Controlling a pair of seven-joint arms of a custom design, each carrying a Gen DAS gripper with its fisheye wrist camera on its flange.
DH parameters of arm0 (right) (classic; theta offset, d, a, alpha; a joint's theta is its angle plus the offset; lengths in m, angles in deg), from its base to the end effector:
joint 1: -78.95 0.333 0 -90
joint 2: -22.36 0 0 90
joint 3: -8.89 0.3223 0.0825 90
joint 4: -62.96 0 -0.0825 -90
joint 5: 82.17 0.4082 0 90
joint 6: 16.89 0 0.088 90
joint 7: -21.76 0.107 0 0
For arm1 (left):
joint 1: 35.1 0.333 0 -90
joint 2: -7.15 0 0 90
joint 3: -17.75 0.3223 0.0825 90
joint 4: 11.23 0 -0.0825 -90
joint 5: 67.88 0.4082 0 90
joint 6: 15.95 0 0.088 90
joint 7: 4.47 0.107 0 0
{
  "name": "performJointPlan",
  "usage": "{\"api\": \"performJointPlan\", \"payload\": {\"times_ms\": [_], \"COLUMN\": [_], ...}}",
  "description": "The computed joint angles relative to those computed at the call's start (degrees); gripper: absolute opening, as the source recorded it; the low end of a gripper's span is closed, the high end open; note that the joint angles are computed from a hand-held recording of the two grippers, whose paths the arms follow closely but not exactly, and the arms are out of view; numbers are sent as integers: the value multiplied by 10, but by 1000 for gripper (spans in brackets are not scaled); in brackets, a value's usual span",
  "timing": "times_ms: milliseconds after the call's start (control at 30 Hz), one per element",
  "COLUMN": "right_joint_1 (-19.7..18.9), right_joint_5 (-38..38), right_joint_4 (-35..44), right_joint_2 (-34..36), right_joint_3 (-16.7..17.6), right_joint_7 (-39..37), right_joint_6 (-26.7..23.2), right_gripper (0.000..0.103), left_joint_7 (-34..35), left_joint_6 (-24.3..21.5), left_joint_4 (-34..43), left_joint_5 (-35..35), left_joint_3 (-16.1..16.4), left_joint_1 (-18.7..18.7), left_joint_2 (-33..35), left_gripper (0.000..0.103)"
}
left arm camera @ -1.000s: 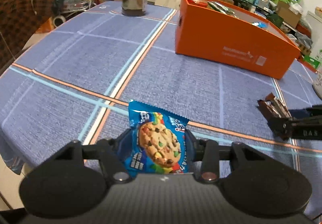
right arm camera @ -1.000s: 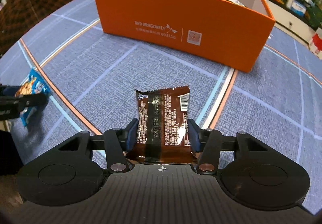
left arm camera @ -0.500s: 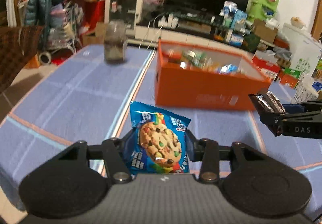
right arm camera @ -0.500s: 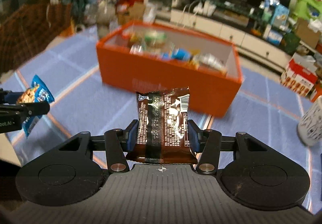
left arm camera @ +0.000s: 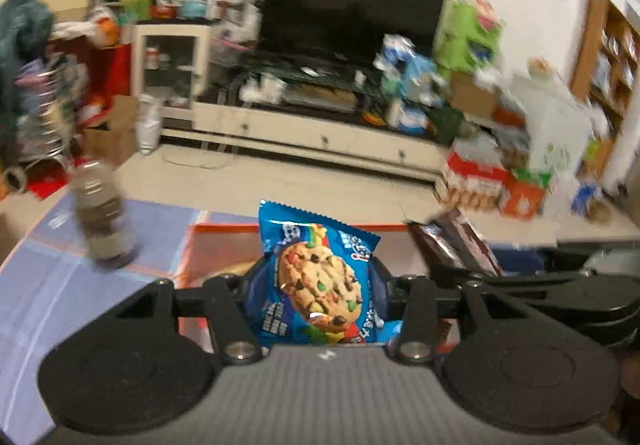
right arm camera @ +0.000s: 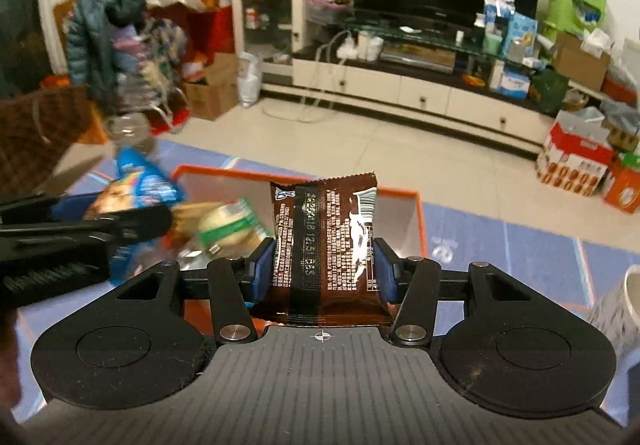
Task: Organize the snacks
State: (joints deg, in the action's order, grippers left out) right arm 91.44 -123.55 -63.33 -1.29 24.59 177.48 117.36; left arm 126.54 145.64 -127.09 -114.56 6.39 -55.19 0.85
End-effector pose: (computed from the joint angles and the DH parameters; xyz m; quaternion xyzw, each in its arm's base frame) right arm 0.4355 0.2430 0.6039 -0.5476 0.7176 -0.3524 0.2472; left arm 0.5219 -0.2826 0.5918 -0.4024 0.7761 -0.4661 0.1363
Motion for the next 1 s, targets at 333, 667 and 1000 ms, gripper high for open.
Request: {"api": "performJointPlan", "payload": {"times_ms": [333,667,1000], "right_joint_1": [1,80,129], "right_joint_5": [-40,26,-3], "right_joint_4": [-22,20,65], "right_joint_2": [-55,-9,54], "right_joint_3": [49,101,57], "right_joint_7": [144,197,218], "right_joint_6": [-79,-267,-304], "right_gripper": [83,96,96], "left_joint_7": [-28,-142,-226], "left_joint_6": [40,82,98], "left_joint_4": [-88,-250,-242], "left_joint_5": [12,186,284], "left_joint_3": [24,20,27], "left_joint_1": [3,37,22], "left_joint_2": [-79,-184,-164], "left_gripper": [101,101,100]}}
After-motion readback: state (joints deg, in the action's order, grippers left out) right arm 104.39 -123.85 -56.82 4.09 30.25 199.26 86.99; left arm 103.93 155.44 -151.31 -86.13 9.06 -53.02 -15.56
